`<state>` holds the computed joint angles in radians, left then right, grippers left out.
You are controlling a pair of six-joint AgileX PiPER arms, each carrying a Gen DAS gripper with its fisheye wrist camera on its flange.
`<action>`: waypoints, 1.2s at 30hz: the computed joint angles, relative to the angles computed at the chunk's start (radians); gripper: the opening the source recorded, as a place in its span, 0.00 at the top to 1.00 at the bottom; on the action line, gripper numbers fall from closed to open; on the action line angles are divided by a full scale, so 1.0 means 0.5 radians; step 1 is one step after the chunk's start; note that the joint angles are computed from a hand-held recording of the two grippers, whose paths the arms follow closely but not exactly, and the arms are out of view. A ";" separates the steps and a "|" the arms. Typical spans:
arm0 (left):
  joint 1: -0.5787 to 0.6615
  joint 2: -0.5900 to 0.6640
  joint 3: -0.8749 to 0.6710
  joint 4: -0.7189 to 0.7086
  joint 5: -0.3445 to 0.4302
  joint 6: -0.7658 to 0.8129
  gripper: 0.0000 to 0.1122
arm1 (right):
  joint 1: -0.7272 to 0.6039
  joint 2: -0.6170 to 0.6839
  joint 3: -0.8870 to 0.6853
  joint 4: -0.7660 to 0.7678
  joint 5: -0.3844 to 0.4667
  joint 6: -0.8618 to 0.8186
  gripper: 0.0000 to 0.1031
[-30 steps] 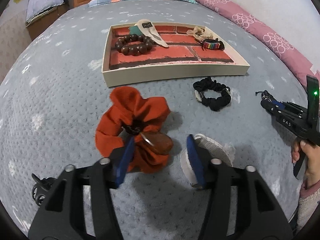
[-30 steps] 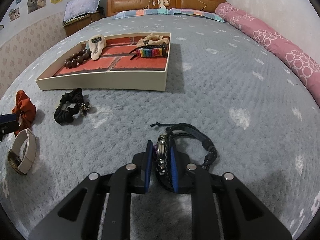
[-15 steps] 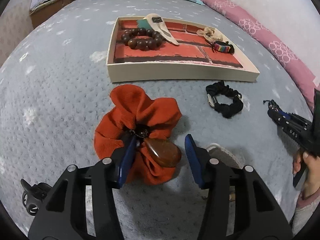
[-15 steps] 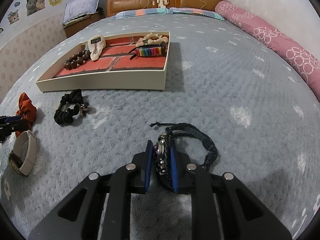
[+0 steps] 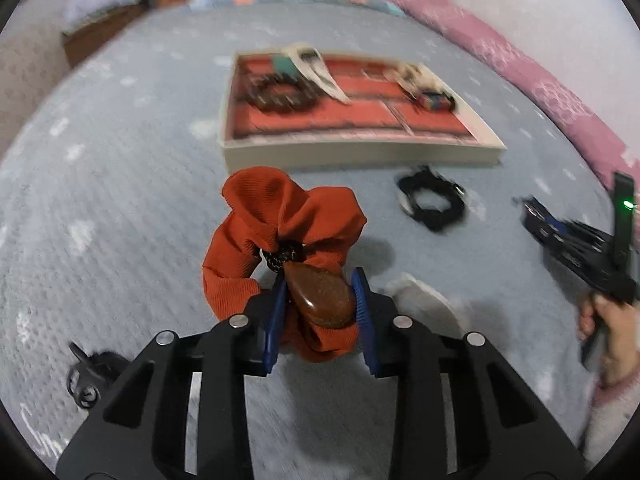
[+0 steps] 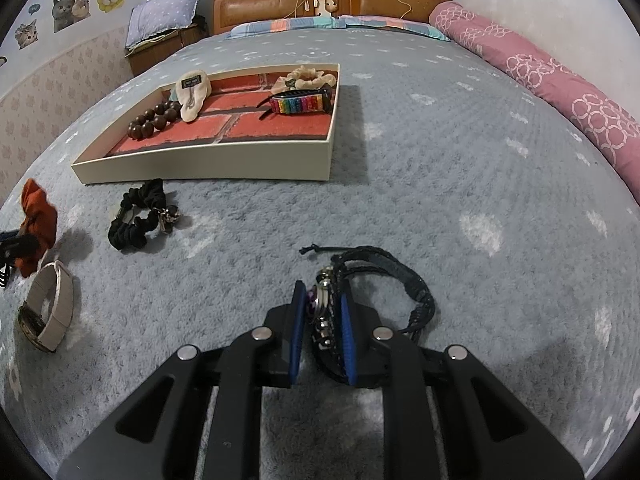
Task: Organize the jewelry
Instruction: 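Lift the orange scrunchie and leather bracelet and carry both toward the tray, then lower both items into the tray and open both tools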
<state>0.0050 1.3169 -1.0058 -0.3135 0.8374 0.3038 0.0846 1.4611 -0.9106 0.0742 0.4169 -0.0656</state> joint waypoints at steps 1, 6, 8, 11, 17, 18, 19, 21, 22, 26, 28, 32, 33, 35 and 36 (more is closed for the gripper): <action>0.049 -0.002 -0.015 -0.088 0.074 0.064 0.73 | -0.002 0.000 0.000 0.007 0.001 -0.006 0.84; 0.164 -0.001 -0.081 -0.117 0.218 0.096 0.73 | -0.003 0.000 0.000 0.009 0.002 -0.009 0.84; 0.205 -0.002 -0.065 -0.159 0.209 0.128 0.73 | -0.004 0.000 0.000 0.014 0.001 -0.012 0.84; 0.177 -0.038 -0.033 -0.113 0.125 0.124 0.73 | -0.004 0.002 -0.001 0.015 0.000 -0.012 0.84; 0.105 -0.087 0.002 -0.071 -0.011 0.102 0.73 | 0.006 -0.018 0.009 -0.017 -0.014 0.018 0.84; 0.094 -0.093 -0.005 -0.084 -0.026 0.102 0.73 | 0.009 -0.037 0.011 -0.026 -0.017 0.024 0.84; 0.081 -0.089 -0.024 -0.091 -0.036 0.098 0.73 | 0.018 -0.070 -0.001 -0.054 -0.007 0.046 0.84; 0.042 -0.054 -0.109 -0.087 -0.054 0.062 0.73 | 0.028 -0.107 -0.042 -0.069 0.025 0.048 0.84; 0.025 -0.025 -0.164 -0.084 -0.056 0.048 0.73 | 0.036 -0.122 -0.088 -0.073 0.049 0.043 0.84; -0.069 0.238 -0.495 -0.095 -0.097 0.001 0.73 | 0.070 0.036 -0.444 0.018 0.179 -0.030 0.84; -0.116 0.490 -0.744 -0.065 -0.079 -0.076 0.73 | 0.104 0.213 -0.697 0.068 0.246 -0.054 0.84; -0.228 0.967 -1.236 0.188 -0.075 -0.284 0.73 | 0.202 0.700 -1.358 0.006 0.466 0.078 0.84; -0.222 1.047 -1.315 0.170 -0.061 -0.285 0.73 | 0.216 0.781 -1.469 -0.020 0.508 0.111 0.84; -0.209 1.225 -1.506 0.145 -0.012 -0.303 0.73 | 0.244 0.998 -1.762 -0.090 0.627 0.191 0.84; -0.215 1.260 -1.531 0.160 -0.025 -0.319 0.73 | 0.247 1.082 -1.873 -0.109 0.677 0.219 0.84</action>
<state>-0.1025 1.9468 -1.7714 -0.2336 0.8250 0.1443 0.2080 2.0023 -1.8474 0.0194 0.7553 0.0436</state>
